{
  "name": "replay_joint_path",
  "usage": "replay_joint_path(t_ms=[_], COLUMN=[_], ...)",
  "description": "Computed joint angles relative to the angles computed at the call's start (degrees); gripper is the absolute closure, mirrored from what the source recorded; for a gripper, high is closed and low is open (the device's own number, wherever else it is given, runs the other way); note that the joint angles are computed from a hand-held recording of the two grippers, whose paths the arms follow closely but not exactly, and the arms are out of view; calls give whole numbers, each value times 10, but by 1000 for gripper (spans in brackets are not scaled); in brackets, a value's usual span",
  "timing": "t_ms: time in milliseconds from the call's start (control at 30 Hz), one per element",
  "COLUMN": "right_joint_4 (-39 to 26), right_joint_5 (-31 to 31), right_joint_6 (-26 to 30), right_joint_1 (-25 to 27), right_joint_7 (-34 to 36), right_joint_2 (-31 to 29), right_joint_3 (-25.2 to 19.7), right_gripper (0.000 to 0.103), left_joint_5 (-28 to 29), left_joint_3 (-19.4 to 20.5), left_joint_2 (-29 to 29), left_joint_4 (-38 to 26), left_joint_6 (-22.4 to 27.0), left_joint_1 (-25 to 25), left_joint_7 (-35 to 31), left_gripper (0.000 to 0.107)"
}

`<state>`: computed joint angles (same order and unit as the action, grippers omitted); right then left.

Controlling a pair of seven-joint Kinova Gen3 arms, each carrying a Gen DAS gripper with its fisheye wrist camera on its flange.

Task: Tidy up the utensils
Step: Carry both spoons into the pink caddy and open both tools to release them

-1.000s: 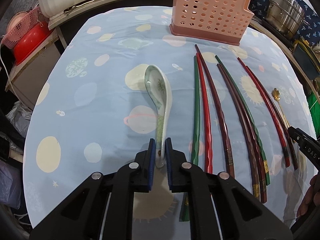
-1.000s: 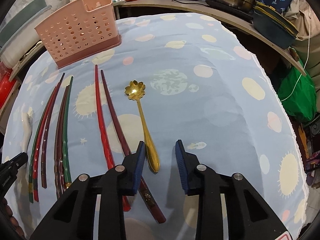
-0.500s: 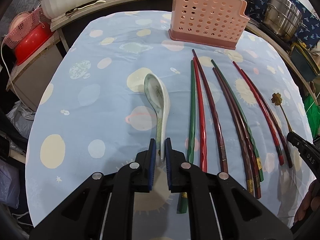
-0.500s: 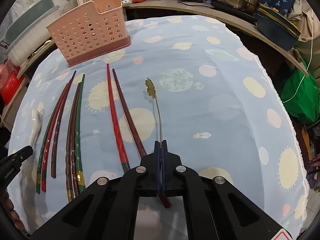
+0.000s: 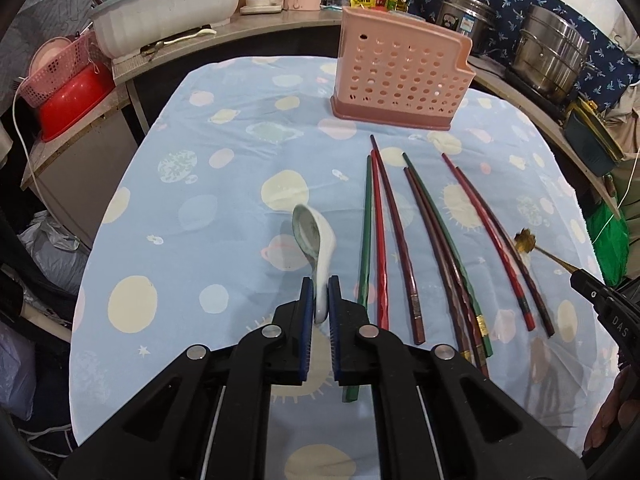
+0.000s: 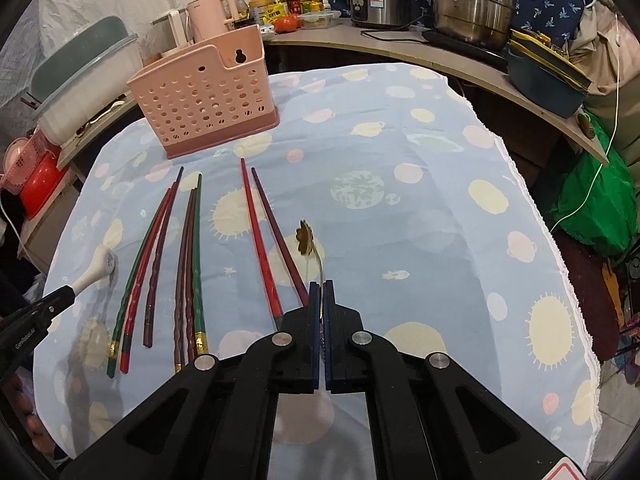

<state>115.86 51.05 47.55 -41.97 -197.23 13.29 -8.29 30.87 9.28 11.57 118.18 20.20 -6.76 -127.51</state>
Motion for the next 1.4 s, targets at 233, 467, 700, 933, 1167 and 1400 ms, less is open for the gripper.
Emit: replay_joint_path(t_ms=[233,467,700,933,1167,1400], right_joint_4=[-5,-16,-29,-43,-99,-185], right_joint_5=[20,36,28,34,49,27], right_joint_6=[33,64,70,55,47,-5], right_joint_1=[-8,-7,1,20,51,101], right_joint_7=[-11,-10,21,50,126,233], right_joint_2=[-28,-47,-58,-73,-63,-32], right_joint_3=[-13,-32,-42,-41,-25,15], right_gripper=[101,101,101,101,101,101], left_joint_5=[64,116,123,112,96,53], left_joint_3=[1,-32,-54,-62,-53,-29], left_joint_2=[-36,-57,-69,-70,-45,4], left_joint_4=[3,-11,-25,-64,-154,-275], left_joint_6=[17,53,69,94,123,114], left_joint_1=[-18,-7,10,17,26,45], left_joint_7=[-62,-108,-112,-101,-64,7], left_gripper=[101,101,101,101,101,101])
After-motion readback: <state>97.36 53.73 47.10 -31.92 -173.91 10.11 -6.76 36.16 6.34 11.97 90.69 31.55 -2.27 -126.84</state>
